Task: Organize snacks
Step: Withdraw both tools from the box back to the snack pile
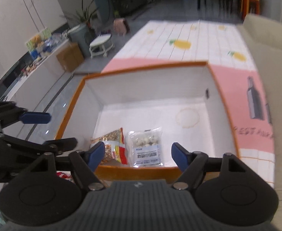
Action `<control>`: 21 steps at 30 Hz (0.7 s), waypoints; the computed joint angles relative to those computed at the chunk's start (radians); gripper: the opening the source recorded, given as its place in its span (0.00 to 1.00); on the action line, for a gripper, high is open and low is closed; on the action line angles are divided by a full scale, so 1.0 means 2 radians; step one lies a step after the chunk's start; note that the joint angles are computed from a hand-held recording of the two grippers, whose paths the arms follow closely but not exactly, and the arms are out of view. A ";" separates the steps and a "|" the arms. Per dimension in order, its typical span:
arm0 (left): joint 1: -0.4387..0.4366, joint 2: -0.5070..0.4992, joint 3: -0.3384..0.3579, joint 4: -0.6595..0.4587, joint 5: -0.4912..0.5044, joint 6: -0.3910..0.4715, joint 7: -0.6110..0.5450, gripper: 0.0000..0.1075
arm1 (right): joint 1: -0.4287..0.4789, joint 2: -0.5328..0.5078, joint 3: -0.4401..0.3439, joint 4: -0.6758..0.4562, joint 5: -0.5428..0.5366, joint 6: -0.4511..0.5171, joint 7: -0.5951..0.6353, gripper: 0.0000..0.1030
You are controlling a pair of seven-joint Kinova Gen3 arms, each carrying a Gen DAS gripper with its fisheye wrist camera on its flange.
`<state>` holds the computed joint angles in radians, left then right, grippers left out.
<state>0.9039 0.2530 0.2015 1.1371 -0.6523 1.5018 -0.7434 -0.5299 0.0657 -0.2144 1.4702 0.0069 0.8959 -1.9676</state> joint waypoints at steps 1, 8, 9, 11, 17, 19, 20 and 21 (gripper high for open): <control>0.010 -0.007 0.000 0.008 -0.010 -0.001 0.018 0.77 | -0.006 -0.013 -0.002 0.012 0.020 -0.008 -0.016 0.71; 0.048 -0.030 0.026 0.053 -0.048 0.018 0.123 0.78 | -0.008 -0.091 -0.044 0.088 0.110 -0.054 -0.095 0.71; 0.052 -0.031 0.030 0.057 -0.051 0.024 0.136 0.78 | -0.005 -0.100 -0.052 0.098 0.119 -0.056 -0.103 0.71; 0.059 -0.039 0.038 0.070 -0.053 0.034 0.170 0.78 | 0.000 -0.119 -0.066 0.118 0.129 -0.059 -0.117 0.71; 0.059 -0.059 0.064 0.108 -0.031 0.037 0.256 0.79 | 0.025 -0.161 -0.110 0.169 0.136 -0.053 -0.158 0.73; 0.055 -0.062 0.070 0.117 -0.024 0.036 0.273 0.79 | 0.030 -0.168 -0.123 0.181 0.139 -0.045 -0.166 0.73; 0.053 -0.062 0.072 0.121 -0.020 0.036 0.282 0.79 | 0.032 -0.171 -0.128 0.187 0.140 -0.041 -0.169 0.73; 0.054 -0.064 0.075 0.126 -0.019 0.039 0.293 0.79 | 0.033 -0.175 -0.133 0.194 0.141 -0.037 -0.173 0.73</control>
<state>1.0116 0.1260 0.3509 1.3882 -0.6893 1.5804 -0.1571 -0.4631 -0.2847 -0.4801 1.8573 0.2894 0.8218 -2.3141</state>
